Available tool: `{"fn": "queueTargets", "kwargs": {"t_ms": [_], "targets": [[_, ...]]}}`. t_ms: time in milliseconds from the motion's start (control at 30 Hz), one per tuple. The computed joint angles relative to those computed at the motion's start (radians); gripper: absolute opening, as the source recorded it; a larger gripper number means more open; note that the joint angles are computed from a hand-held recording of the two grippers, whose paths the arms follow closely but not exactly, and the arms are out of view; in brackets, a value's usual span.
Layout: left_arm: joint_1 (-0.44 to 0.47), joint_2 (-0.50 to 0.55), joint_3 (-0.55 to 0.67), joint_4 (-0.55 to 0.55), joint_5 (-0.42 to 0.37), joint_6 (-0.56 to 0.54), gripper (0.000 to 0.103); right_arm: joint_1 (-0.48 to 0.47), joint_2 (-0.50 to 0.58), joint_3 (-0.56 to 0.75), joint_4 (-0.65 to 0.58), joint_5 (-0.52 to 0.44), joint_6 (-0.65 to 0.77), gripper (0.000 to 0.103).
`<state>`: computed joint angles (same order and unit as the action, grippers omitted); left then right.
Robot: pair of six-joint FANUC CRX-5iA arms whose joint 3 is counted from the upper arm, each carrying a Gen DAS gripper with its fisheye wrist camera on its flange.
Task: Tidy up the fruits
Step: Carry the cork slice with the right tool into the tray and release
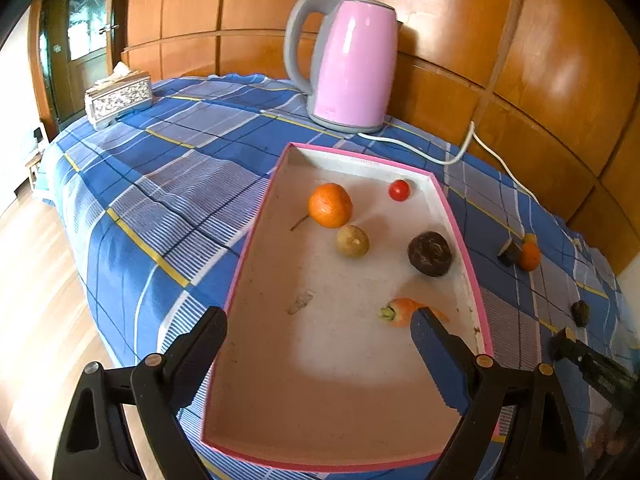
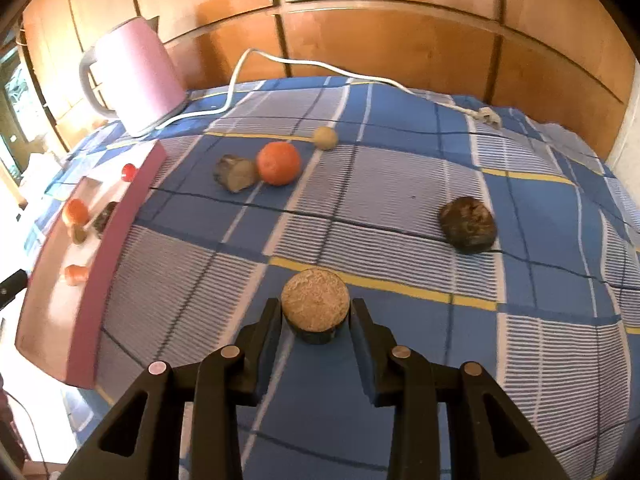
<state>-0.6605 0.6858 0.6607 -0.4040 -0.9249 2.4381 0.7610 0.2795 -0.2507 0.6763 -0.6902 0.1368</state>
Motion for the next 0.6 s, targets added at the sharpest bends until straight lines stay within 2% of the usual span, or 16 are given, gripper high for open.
{"fn": "queueTargets", "kwargs": {"t_ms": [300,400,600], "targets": [[0.022,-0.025,-0.033,-0.039,0.002,0.096,0.094,0.023,0.016,0.074,-0.076,0.095,0.138,0.035],[0.027,-0.027,-0.036,-0.038,0.004,0.102,0.094,0.030,0.033,0.128,-0.138,0.126,0.235,0.035],[0.032,-0.027,-0.041,-0.030,0.006,0.102,0.094,0.047,0.106,0.292,-0.296,0.117,0.470,0.035]]}}
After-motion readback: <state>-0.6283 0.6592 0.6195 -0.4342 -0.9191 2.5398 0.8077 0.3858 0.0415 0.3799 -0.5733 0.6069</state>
